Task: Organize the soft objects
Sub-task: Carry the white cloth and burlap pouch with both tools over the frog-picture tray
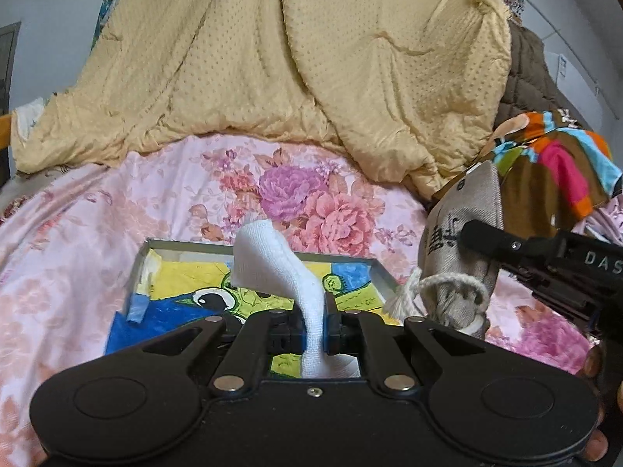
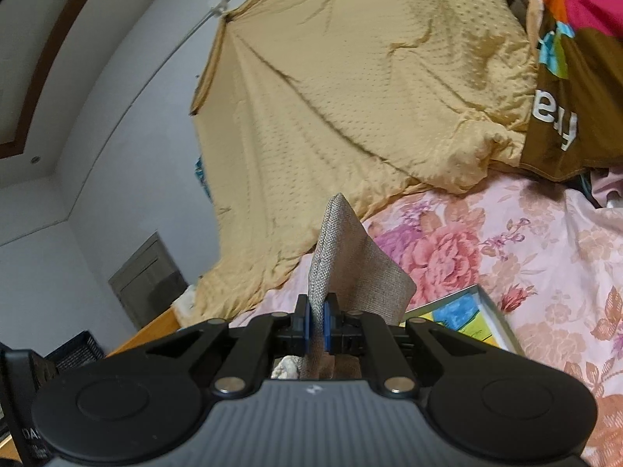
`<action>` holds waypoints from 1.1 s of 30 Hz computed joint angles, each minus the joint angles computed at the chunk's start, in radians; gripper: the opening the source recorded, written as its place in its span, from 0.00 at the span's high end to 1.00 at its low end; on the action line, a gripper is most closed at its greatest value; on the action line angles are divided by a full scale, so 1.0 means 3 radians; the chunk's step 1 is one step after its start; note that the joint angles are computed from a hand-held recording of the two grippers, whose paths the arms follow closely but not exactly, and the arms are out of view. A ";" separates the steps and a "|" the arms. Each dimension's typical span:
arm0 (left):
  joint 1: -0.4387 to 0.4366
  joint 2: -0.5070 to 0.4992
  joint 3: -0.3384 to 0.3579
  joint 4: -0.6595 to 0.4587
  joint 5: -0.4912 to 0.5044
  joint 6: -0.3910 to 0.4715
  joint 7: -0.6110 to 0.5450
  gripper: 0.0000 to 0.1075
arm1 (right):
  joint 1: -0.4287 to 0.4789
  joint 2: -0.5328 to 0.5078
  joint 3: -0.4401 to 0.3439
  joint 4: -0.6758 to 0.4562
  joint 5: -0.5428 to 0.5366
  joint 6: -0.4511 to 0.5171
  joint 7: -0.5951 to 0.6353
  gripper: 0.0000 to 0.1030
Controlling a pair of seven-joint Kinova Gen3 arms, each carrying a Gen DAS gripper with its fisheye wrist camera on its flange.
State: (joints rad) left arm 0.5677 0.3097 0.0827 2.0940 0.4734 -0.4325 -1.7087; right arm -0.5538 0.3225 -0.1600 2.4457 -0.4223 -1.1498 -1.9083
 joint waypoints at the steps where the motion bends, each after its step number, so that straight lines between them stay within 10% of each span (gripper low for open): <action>1: -0.0002 0.0058 -0.0006 -0.0050 0.0009 0.0013 -0.0006 0.94 | 0.0028 0.0038 0.0011 -0.0025 0.0023 0.0007 -0.0027 0.93; 16: 0.0083 0.0513 -0.0188 -0.0534 -0.0144 0.0526 0.0231 0.94 | 0.0163 0.0202 0.0112 -0.0423 -0.0142 0.0959 -0.0268 0.93; 26: 0.0536 0.0618 -0.0900 -0.0875 -0.0104 0.1270 0.0507 0.91 | 0.0160 0.0158 0.0200 -0.0593 -0.0128 0.1550 -0.0293 0.90; 33: 0.0534 0.0650 -0.0963 -0.1000 -0.0361 0.1574 0.0806 0.84 | 0.0130 0.0132 0.0250 -0.0676 -0.0163 0.1798 -0.0209 0.83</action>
